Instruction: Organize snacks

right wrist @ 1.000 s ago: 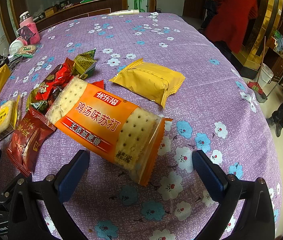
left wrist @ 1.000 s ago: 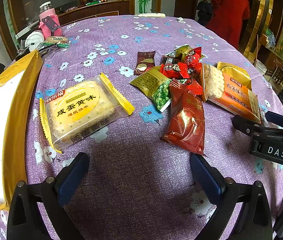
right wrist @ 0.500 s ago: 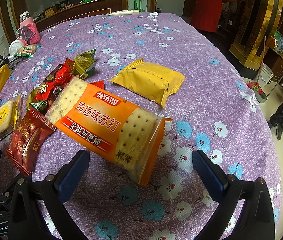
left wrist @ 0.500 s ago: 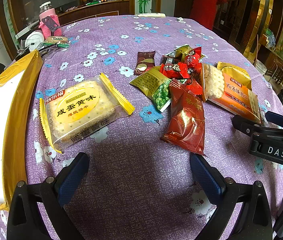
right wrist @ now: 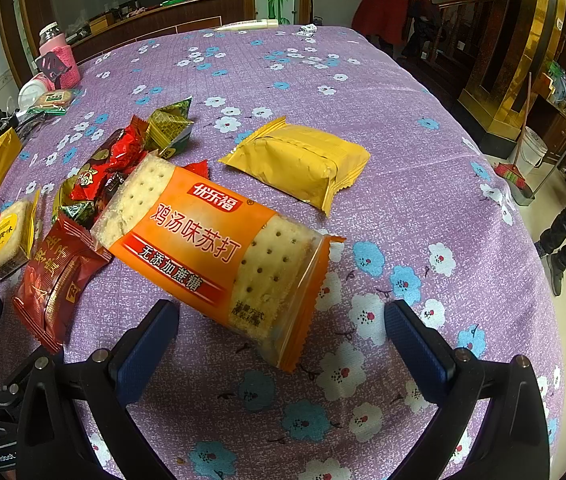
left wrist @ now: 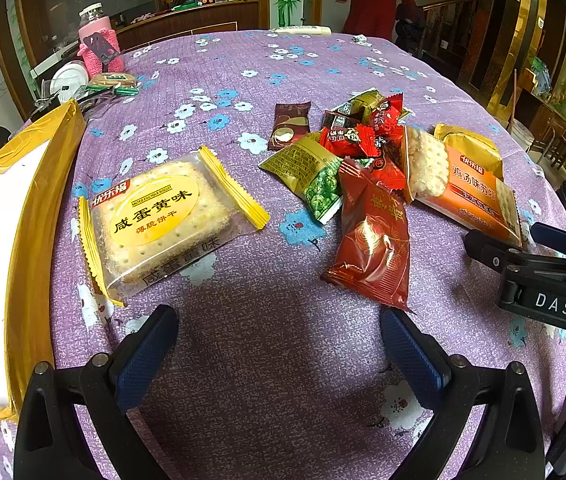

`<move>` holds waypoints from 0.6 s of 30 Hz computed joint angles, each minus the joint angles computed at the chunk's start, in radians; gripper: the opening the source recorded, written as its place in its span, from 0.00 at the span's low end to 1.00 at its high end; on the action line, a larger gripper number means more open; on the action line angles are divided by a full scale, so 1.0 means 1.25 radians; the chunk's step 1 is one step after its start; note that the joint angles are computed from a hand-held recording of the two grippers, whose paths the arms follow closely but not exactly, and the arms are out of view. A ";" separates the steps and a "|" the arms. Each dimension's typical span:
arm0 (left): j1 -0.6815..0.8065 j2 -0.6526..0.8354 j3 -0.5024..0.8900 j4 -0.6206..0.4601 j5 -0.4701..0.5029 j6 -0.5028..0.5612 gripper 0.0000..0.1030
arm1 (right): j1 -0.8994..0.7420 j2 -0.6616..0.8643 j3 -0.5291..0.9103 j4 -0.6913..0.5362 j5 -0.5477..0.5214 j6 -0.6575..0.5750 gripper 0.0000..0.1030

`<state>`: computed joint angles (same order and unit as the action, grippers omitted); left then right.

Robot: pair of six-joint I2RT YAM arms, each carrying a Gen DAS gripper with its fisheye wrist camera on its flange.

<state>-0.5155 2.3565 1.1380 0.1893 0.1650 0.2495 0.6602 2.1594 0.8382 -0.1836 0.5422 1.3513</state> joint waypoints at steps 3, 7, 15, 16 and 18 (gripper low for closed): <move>0.011 -0.006 -0.002 -0.040 0.024 0.054 0.99 | 0.000 0.000 0.000 0.000 0.000 0.000 1.00; 0.062 -0.041 -0.062 -0.039 0.105 0.123 0.99 | 0.000 0.000 0.000 0.000 0.000 0.000 1.00; 0.123 -0.142 -0.041 -0.109 0.173 0.173 0.84 | 0.000 0.000 0.000 0.000 0.000 0.000 1.00; 0.130 -0.113 0.030 -0.192 0.178 0.171 0.84 | 0.000 0.000 0.000 0.000 0.000 0.000 1.00; 0.142 -0.071 0.110 -0.255 0.197 0.124 0.84 | 0.000 0.000 0.000 0.000 0.000 0.000 1.00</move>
<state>-0.3377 2.2675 1.2750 -0.1291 0.4109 0.4043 0.6602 2.1594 0.8382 -0.1836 0.5422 1.3513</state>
